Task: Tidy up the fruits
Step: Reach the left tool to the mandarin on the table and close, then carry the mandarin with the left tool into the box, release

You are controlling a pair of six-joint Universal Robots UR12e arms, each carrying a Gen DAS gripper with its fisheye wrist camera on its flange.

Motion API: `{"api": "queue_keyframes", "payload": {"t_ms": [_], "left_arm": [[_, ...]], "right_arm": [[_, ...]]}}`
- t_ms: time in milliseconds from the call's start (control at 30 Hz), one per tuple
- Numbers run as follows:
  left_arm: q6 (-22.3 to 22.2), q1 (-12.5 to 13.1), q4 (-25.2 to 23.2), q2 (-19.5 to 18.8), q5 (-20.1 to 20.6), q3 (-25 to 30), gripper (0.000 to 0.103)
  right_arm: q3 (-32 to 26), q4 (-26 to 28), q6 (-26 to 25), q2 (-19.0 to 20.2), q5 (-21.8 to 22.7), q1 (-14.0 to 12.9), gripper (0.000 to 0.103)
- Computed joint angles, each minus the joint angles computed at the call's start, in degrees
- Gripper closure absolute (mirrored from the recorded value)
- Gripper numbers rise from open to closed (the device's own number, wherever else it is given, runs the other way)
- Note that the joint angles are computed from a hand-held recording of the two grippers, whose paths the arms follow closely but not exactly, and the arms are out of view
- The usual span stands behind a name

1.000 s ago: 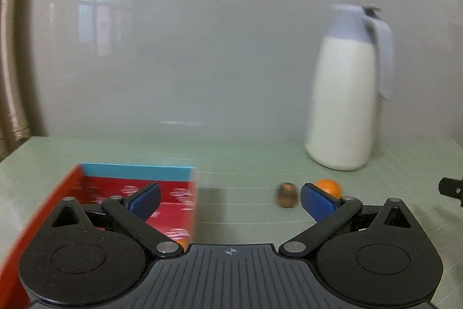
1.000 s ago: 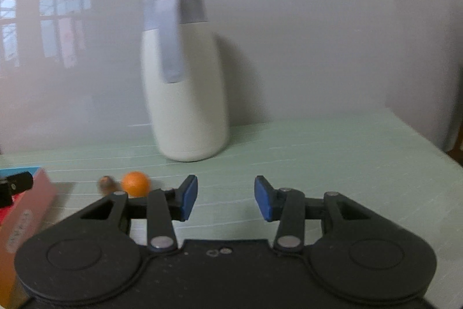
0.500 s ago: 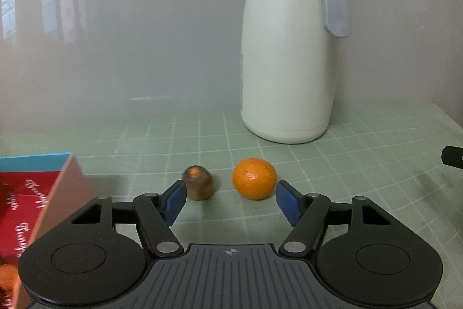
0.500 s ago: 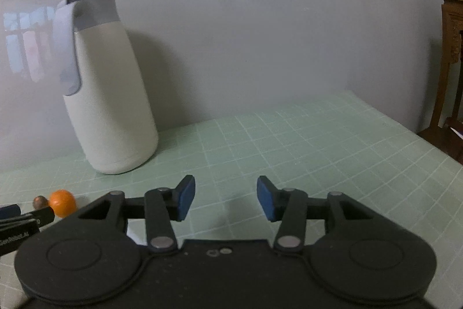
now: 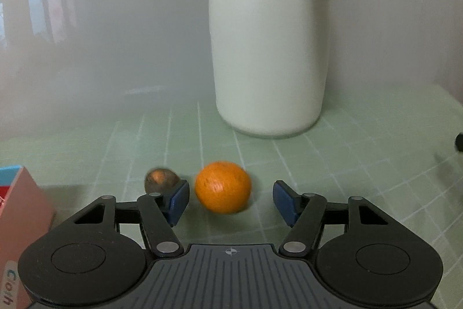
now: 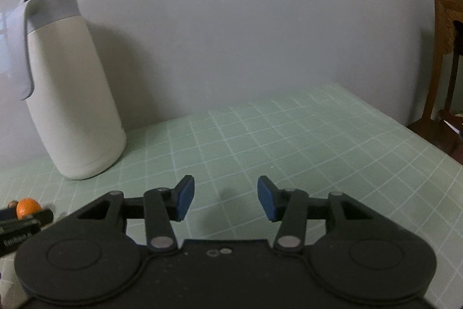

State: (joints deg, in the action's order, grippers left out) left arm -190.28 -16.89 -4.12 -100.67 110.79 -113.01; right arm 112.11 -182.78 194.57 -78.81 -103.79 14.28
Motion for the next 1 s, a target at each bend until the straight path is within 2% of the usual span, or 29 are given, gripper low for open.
{"api": "queue_keyframes", "payload": {"t_ms": [67,167,467,633,867,1000], "left_arm": [[0.06,0.04,-0.42,-0.18,0.25,0.39,0.041],[0.69,-0.36,-0.33,-0.36,0.89,0.67,0.064],[1.60,-0.93,0.46,0.67,0.89,-0.07,0.064],[2.28,-1.34,1.06,2.48,1.08,-1.42,0.064],[3.47,-1.69,3.45,6.55,2.57,-4.28,0.064],[2.60,-1.06,4.14,9.30,3.83,-6.46,0.064]], "right_arm": [[0.03,-0.02,0.23,-0.01,0.25,-0.16,0.054],[0.07,0.08,0.08,-0.03,0.34,-0.23,0.053],[0.03,-0.04,1.00,-0.41,1.06,-0.60,0.052],[0.15,0.33,1.05,-1.11,2.26,-0.27,0.052],[0.13,-0.24,0.76,-1.80,3.29,0.98,0.051],[-0.20,-0.18,0.85,-1.91,4.15,2.16,0.051]]}}
